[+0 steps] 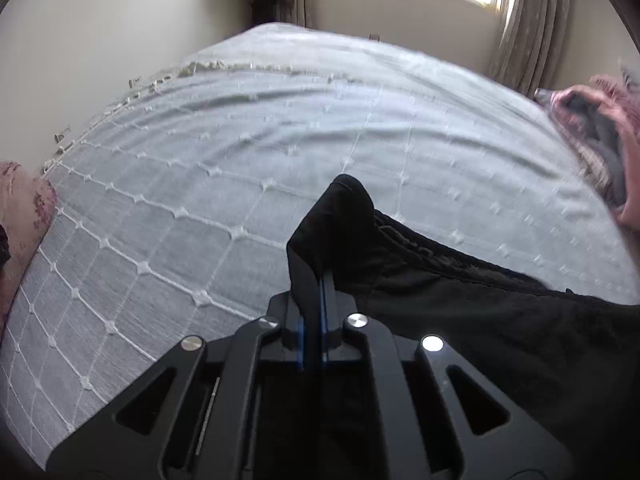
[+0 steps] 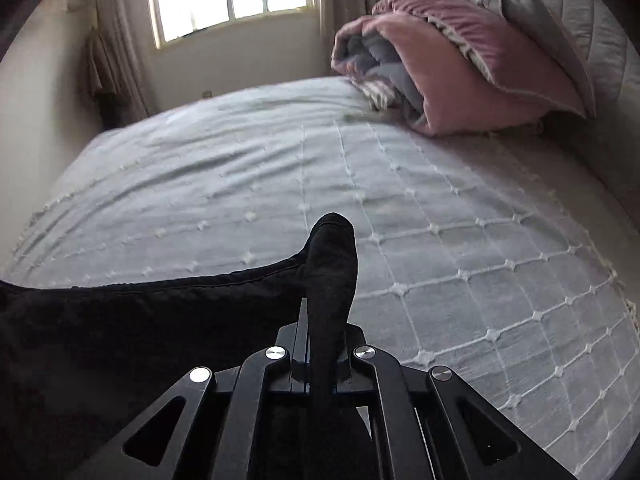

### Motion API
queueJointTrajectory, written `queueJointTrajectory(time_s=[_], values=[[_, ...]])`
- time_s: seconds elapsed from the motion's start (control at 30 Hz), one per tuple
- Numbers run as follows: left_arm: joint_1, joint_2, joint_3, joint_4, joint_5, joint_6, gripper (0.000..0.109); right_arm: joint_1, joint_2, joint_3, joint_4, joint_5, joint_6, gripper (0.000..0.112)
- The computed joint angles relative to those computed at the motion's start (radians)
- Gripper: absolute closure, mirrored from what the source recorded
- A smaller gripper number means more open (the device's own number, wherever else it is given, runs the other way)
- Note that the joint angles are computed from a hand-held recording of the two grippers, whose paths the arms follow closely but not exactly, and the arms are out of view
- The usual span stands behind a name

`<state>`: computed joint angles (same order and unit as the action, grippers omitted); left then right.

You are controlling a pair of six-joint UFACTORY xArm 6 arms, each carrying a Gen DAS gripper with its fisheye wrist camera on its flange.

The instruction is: Fold large clothes

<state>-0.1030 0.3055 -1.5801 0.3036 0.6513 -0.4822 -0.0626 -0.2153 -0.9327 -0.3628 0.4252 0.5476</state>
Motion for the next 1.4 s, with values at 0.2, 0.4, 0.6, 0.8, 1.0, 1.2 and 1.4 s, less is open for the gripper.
queueJointTrajectory(time_s=[0.2, 0.4, 0.6, 0.8, 1.0, 1.2, 1.4], values=[[0.012, -0.012, 0.125, 0.012, -0.112, -0.049, 0.101, -0.028, 0.096, 0.044, 0.032, -0.097, 0.024, 0.107], [0.016, -0.026, 0.114, -0.059, -0.065, 0.001, 0.088, -0.005, 0.083, 0.013, -0.145, 0.025, 0.172, 0.094], [0.082, -0.285, 0.296, -0.297, -0.101, 0.169, 0.066, -0.016, -0.297, 0.203, 0.109, -0.015, 0.110, 0.033], [0.138, -0.746, 0.700, -0.477, -0.021, 0.281, 0.066, 0.081, -0.782, 0.405, 0.252, 0.316, 0.053, 0.031], [0.189, -0.970, 0.928, -0.517, 0.046, 0.253, 0.066, 0.141, -1.157, 0.604, 0.247, 0.526, 0.129, 0.040], [0.136, -1.014, 1.003, -0.369, 0.002, 0.190, 0.068, 0.123, -1.301, 0.688, 0.223, 0.644, 0.113, 0.071], [0.157, -0.994, 1.006, -0.330, 0.019, 0.157, 0.087, 0.139, -1.231, 0.710, 0.182, 0.595, 0.093, 0.082]])
